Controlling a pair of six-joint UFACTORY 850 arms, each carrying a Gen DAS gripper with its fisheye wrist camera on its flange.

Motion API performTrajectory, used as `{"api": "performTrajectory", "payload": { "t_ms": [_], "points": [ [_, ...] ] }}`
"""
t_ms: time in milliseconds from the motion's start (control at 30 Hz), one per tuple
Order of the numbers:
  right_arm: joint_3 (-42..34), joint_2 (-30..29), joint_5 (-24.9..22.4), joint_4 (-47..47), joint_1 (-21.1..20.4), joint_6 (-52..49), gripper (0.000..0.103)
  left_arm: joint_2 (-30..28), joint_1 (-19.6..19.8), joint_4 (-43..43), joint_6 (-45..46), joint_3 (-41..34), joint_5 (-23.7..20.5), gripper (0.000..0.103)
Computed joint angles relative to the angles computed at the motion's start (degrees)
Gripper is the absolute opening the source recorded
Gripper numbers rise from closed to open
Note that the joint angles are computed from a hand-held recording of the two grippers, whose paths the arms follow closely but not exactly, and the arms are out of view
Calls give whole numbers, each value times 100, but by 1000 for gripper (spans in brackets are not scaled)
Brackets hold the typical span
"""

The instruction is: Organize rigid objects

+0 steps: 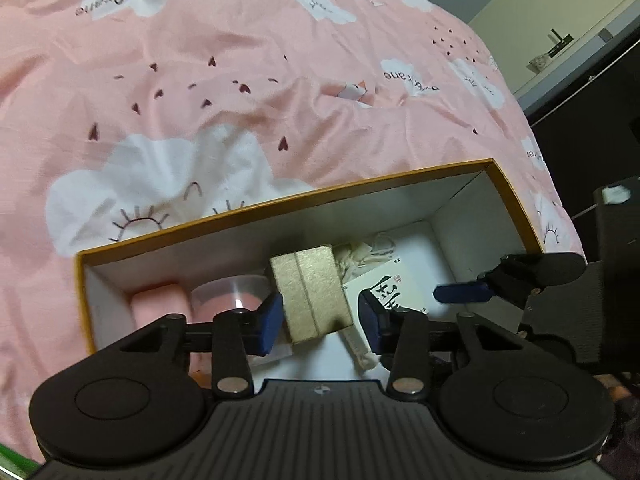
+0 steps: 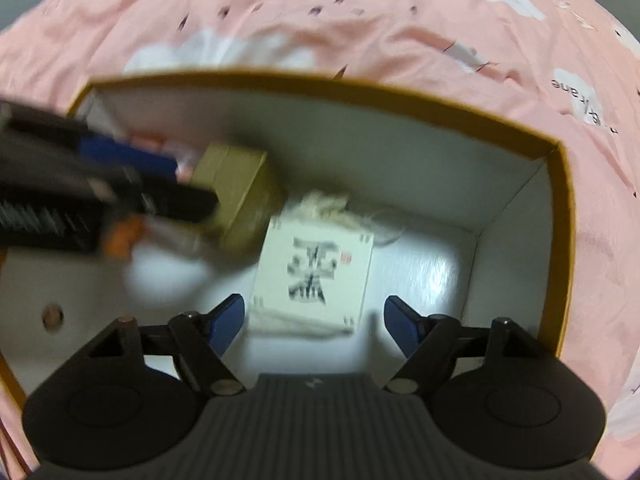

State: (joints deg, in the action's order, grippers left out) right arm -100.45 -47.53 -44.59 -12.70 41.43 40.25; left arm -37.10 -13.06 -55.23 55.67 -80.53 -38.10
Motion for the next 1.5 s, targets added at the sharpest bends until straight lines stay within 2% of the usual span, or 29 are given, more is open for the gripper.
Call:
{"api": "performTrajectory", "payload": {
  "t_ms": [167,267,333,467,667,767,1000,1133,1333,1433,1500],
  "points": [
    [-39,-97,-186,130,28,-254,51,192,96,-141,254,243,132,49],
    [-183,-201,-321,-98,68,-180,42,188,150,-87,89,239,20,49],
    [-271,-258,-353,-167,67,-156,41,183,190,-92,26,241,-74,49],
    [-408,-344,-413,-272,52,-40,41,270,185,-99,161,353,85,49],
    [-374,-315,-409,-379,80,75,42,370,240,-19,246,440,65,49],
    [-268,-199,-365,-432,133,149,47,467,287,-1,375,532,85,49],
    [-194,46,-272,-726,390,633,48,883,469,-160,949,926,253,49],
    [-223,185,-45,-961,583,910,57,1166,688,-360,1381,1139,195,49],
    [-466,226,562,-1132,838,970,57,1588,1165,-432,1818,1460,76,50],
    [-766,74,931,-804,942,500,56,1803,1384,-511,2048,1713,178,55],
    [-1127,-160,1006,-378,1005,-18,56,1876,1501,-441,2054,1823,197,55]
  ]
}}
